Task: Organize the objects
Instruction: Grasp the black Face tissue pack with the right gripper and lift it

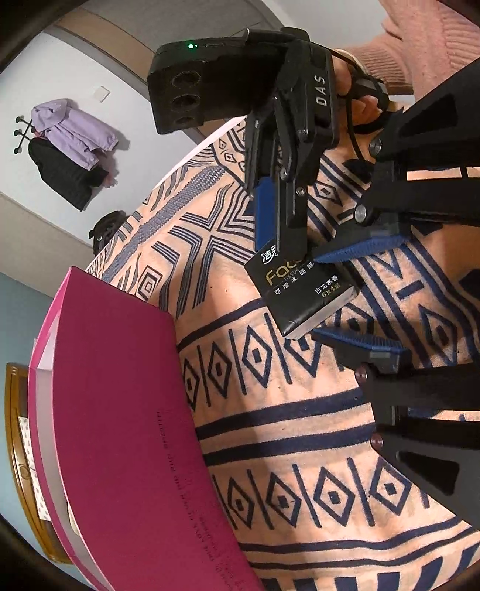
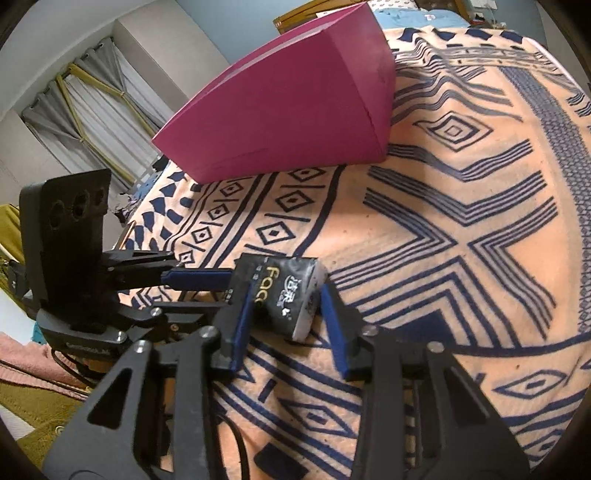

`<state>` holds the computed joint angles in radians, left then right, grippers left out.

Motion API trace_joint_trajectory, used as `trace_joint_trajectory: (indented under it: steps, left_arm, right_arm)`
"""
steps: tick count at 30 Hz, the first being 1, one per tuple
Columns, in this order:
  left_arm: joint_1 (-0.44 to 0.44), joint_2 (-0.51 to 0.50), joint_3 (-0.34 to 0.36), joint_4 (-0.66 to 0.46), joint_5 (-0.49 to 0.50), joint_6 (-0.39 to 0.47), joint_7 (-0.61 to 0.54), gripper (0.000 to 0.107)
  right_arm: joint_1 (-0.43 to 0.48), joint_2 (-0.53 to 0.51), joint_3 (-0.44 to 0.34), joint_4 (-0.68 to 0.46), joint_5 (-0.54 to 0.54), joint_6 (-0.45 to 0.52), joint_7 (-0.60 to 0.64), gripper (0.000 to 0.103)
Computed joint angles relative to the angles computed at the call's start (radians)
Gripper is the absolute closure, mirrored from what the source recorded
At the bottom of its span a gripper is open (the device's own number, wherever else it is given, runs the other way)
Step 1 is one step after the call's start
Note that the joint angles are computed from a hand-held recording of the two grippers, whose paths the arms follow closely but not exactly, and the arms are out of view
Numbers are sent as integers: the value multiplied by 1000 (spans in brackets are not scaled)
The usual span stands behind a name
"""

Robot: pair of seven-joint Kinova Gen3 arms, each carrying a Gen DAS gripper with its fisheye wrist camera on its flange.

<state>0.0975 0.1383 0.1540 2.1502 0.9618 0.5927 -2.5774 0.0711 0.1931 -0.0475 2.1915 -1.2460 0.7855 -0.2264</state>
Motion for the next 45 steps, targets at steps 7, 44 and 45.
trace_joint_trajectory:
  steps: [7, 44, 45]
  left_arm:
    - [-9, -3, -8, -5, 6, 1, 5, 77]
    - [-4, -63, -24, 20, 57, -60, -25, 77]
    - [-3, -66, -26, 21, 59, -60, -28, 77]
  right_arm:
    - [-9, 9, -8, -8, -9, -6, -7, 68]
    - [-43, -15, -13, -1, -106, -33, 23, 68]
    - [-46, -17, -13, 0, -110, -36, 27, 68]
